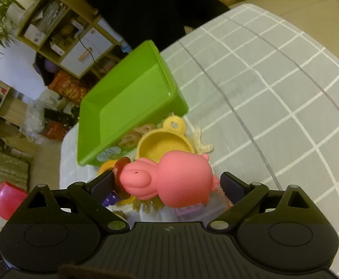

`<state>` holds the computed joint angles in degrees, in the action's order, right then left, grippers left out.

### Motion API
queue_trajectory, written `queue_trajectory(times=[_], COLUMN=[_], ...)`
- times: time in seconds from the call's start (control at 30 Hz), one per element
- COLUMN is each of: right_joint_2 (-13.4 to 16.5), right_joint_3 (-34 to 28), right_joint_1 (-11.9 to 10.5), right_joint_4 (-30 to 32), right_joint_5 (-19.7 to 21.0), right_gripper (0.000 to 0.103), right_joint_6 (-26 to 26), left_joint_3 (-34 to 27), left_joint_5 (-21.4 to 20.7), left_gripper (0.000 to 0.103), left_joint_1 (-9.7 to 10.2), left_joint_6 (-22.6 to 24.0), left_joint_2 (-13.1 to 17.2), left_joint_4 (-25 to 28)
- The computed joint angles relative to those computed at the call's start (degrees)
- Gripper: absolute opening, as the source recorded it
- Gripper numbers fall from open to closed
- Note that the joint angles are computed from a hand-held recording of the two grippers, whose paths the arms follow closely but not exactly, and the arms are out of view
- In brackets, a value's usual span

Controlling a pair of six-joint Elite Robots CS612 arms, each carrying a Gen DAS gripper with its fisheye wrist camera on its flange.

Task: Organize rigid objects
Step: 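Carry the jar and pig into the green bin and open both tools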

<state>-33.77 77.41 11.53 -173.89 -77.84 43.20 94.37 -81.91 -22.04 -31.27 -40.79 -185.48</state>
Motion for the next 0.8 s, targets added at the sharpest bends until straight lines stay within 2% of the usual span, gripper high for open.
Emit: queue_trajectory(times=[0.23, 0.33, 0.67, 0.8], right_joint_2=[0.45, 1.35, 6.11, 8.49], right_joint_3=[-1.48, -3.2, -11.07, -15.01], right_joint_1=[-0.4, -0.66, -0.38, 0.22], right_joint_4=[-1.98, -2.02, -4.13, -4.13], right_joint_5=[-0.86, 0.3, 1.98, 0.22], right_gripper=[0.095, 0.095, 0.095, 0.095], right_joint_6=[0.25, 0.43, -1.58, -4.3], left_joint_3=[-2.19, -3.94, -12.33, -15.93], left_joint_5=[2.18, 2.6, 0.76, 0.29], left_gripper=[0.059, 0.059, 0.059, 0.059], left_joint_1=[0.23, 0.61, 2.82, 3.46], left_joint_6=[4.52, 6.05, 6.37, 6.02], left_joint_2=[-0.77, -0.19, 5.84, 8.07], left_joint_4=[1.85, 0.37, -3.98, -4.2])
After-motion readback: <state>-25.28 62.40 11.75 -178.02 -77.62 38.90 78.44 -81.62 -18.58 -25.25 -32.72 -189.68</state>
